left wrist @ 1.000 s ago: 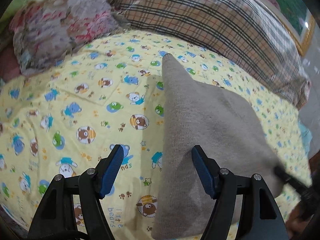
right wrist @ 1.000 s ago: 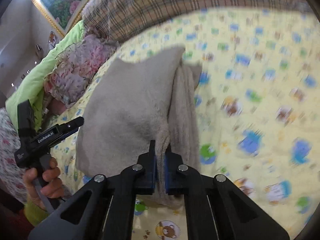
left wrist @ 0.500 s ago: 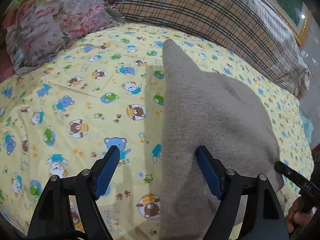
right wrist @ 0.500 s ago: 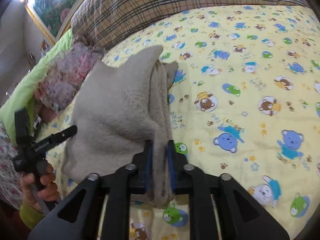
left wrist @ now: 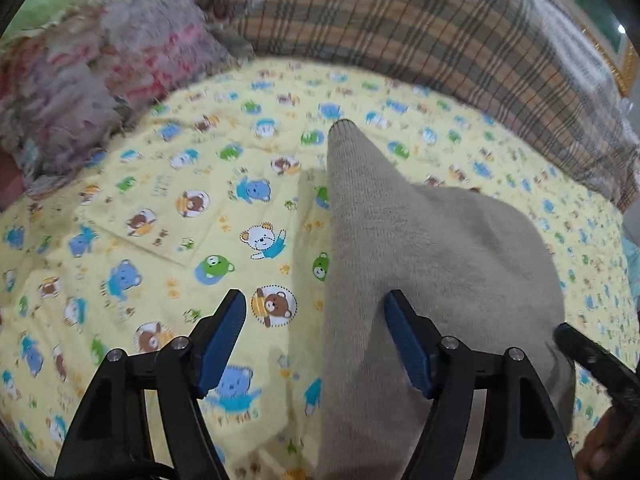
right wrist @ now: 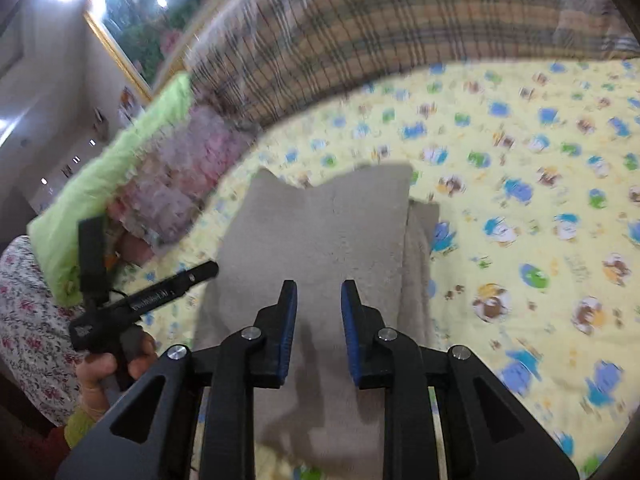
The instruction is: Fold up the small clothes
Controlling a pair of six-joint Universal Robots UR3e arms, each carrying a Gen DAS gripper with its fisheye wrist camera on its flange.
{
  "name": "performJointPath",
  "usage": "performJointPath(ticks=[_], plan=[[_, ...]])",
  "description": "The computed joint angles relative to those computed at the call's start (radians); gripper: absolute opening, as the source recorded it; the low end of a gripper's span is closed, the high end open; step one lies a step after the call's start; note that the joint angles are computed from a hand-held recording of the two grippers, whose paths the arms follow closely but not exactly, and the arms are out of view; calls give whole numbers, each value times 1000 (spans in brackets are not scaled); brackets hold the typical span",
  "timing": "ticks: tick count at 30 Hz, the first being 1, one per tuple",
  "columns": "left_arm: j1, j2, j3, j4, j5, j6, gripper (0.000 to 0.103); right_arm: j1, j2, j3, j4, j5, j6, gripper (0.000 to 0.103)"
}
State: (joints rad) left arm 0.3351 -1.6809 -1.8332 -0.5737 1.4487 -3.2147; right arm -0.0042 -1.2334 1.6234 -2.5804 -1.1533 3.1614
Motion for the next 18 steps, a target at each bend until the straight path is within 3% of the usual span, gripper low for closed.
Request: performJointPath(ticks=[2,3,6,8,13,18], plan=[[-5,-63,53,-38,4,30,74,12,72,-63,34,-71,1,6],[-4,-80,60,-33,0,40,75,3,90,-72,37,-82,-4,5],[8,-106,85,-48,-11,59,79,-68,113,-43,6,32,33,2],[15,-89,79,-51,-17,59,79,-65,95,-34,5,24,25,2],[43,86,-66,-32,-32,45,78,-74,-36,91,-49,48,41,7],[117,370,-285,-91,-86,113,77,-103,-275,316,-60,105,-37,7]])
